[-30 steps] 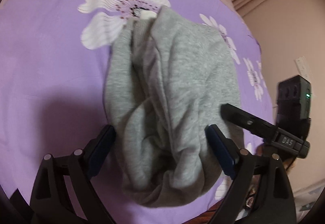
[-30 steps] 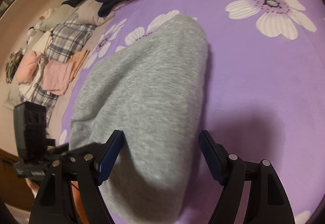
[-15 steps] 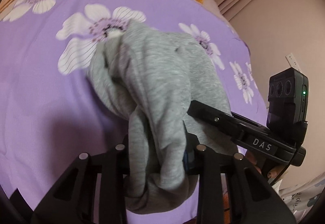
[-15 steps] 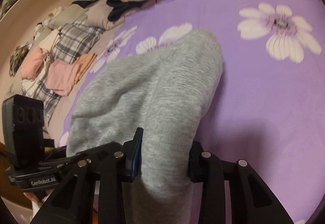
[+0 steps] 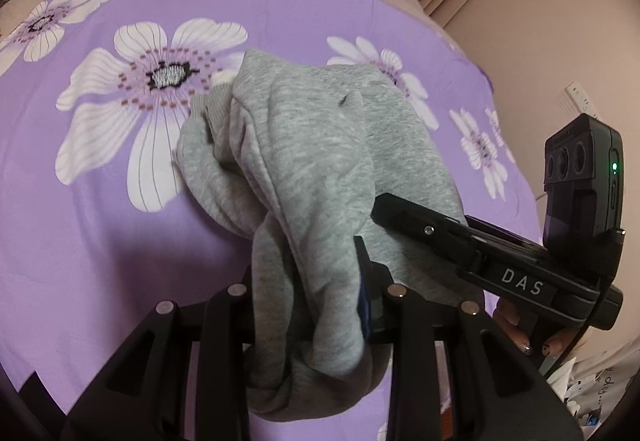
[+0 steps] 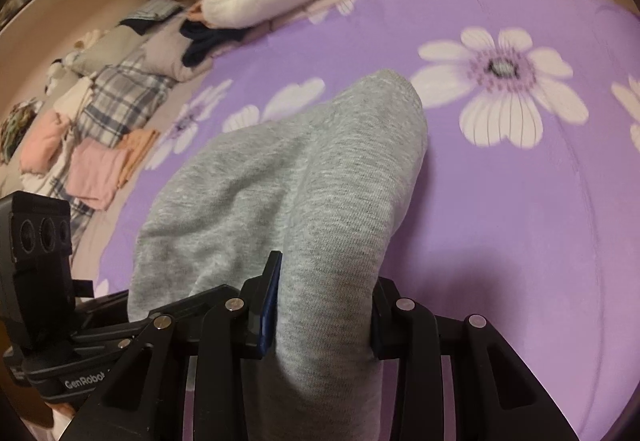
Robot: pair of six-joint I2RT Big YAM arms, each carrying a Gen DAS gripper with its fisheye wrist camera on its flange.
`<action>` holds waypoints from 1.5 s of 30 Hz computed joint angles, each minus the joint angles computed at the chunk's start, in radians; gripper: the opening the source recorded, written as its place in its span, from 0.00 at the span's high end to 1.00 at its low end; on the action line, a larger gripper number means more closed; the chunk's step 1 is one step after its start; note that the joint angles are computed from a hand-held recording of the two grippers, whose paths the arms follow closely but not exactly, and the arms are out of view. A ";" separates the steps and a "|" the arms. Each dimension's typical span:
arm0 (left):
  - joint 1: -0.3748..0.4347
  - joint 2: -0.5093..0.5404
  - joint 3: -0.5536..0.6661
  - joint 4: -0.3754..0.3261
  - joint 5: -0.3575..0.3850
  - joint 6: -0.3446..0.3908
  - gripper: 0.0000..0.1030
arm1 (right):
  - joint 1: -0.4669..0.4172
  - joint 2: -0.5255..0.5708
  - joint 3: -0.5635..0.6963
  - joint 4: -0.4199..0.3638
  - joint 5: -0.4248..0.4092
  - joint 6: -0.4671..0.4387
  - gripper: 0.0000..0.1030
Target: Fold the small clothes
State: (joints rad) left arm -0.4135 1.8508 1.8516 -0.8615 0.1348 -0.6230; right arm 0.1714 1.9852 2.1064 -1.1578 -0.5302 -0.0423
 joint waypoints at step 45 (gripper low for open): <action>-0.123 -0.171 0.033 -0.124 -0.418 -0.002 0.00 | -0.044 -0.322 -0.292 0.324 0.219 0.078 0.09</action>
State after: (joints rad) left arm -0.5367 1.6795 1.8844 -0.9858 -0.2828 -0.6252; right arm 0.1275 1.6634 1.8147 -0.8342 -0.3107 0.0355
